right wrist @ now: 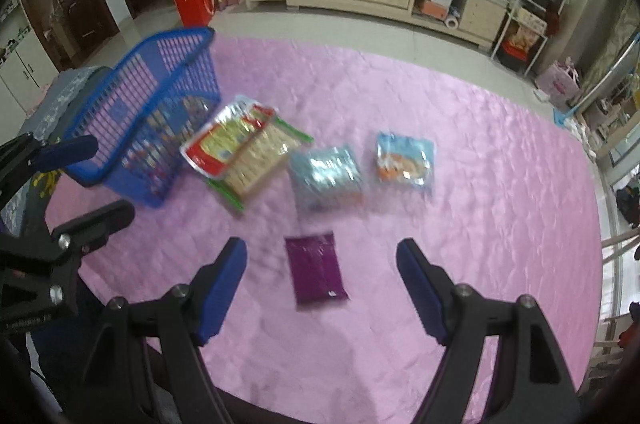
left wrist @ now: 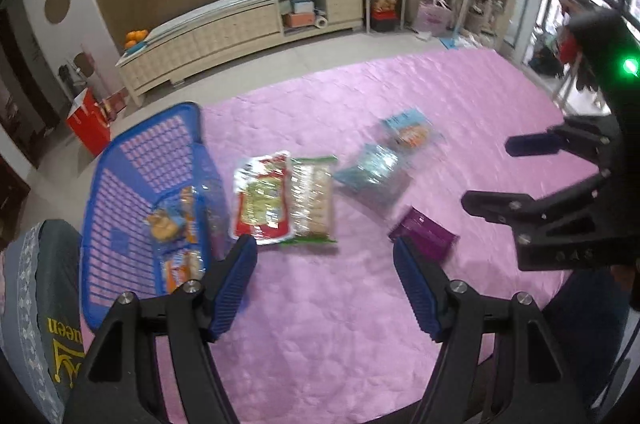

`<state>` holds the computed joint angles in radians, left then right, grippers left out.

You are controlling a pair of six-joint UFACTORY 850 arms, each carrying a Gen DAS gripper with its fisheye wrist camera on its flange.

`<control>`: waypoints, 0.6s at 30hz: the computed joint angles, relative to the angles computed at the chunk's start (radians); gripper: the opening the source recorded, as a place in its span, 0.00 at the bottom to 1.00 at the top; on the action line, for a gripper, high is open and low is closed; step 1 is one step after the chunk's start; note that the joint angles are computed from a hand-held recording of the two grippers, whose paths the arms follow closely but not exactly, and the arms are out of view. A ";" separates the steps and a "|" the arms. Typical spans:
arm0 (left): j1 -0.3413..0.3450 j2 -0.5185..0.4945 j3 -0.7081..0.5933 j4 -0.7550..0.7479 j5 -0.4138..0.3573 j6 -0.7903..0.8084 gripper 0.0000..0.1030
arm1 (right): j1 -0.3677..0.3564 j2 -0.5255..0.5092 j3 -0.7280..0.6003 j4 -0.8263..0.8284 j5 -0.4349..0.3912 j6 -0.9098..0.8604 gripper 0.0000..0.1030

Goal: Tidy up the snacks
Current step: 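Withdraw both tools from the basket toward the purple packet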

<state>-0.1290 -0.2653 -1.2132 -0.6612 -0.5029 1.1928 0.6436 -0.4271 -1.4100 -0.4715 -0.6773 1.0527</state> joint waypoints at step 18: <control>-0.049 -0.143 0.031 0.216 0.051 -0.264 0.66 | -0.041 -0.134 0.042 0.142 0.122 -0.196 0.79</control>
